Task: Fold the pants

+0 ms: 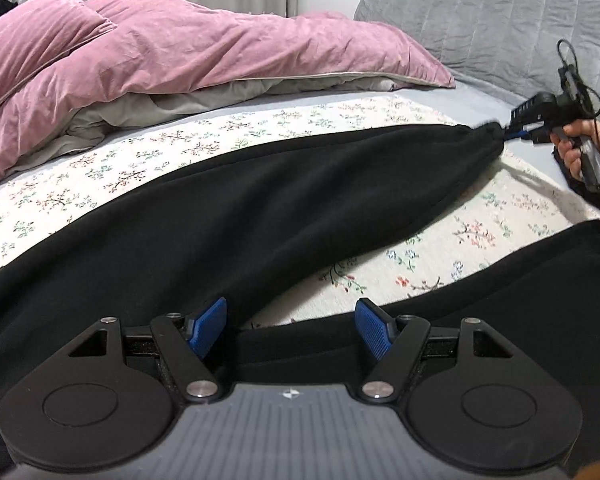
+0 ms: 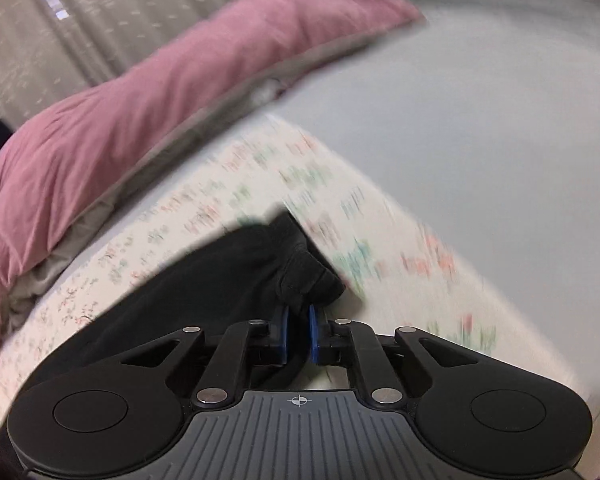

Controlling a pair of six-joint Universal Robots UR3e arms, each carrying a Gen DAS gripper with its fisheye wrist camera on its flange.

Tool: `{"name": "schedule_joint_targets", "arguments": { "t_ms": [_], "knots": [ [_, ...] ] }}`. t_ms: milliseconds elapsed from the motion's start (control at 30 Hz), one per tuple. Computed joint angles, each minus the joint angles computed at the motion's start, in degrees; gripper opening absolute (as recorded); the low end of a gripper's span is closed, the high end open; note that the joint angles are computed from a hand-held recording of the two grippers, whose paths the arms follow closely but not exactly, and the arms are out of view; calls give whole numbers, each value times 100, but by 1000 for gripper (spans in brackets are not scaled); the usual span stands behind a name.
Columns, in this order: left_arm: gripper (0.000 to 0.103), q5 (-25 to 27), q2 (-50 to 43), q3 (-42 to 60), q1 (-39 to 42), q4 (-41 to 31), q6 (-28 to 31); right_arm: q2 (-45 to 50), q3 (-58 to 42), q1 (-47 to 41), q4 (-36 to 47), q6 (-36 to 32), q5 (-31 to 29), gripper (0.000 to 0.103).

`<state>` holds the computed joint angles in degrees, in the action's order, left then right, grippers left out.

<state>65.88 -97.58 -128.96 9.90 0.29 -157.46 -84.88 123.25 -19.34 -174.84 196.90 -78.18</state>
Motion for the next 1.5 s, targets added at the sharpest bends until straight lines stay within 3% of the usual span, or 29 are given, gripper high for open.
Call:
{"name": "schedule_joint_targets", "arguments": {
  "t_ms": [200,300,367,567,633,667,733,800,900,1000,1100,1300,1500],
  "knots": [
    [85,-337,-88,169,180,-354,180,-675,-536,-31,946,-436,-108,8],
    [85,-442,-59,412,215,-1164,471,-518,-617,134,1183,-733,-522,8],
    [85,-368,-127,627,182,-1724,699,-264,-454,249,1065,-822,-878,8],
    [85,-724,253,620,383,-2270,968,233,119,464,119,-724,-1377,9],
    [85,-892,292,516,479,-2020,799,208,-77,728,307,-691,-1737,32],
    [85,-956,246,508,505,-1890,678,172,-174,886,396,-651,-1985,38],
    [85,-986,58,551,494,-1542,369,156,-310,1098,366,-726,-2304,63],
    [85,-818,-93,621,422,-1201,21,136,-477,1235,418,-840,-2503,68],
    [85,-186,-232,827,205,-897,-537,88,-871,1425,805,-1102,-2486,68],
    [89,350,-183,1016,203,-1093,-892,172,-1299,1676,1118,-1438,-2333,68],
    [95,443,2,1066,519,-1418,-954,370,-1816,1993,1518,-1679,-2071,73],
    [102,625,172,1536,1322,-2213,-403,1188,-3200,2709,2247,-2278,-1469,84],
    [103,722,-405,2891,1966,-3170,674,2990,-6020,3552,3645,-2938,-1387,85]
  ]
}}
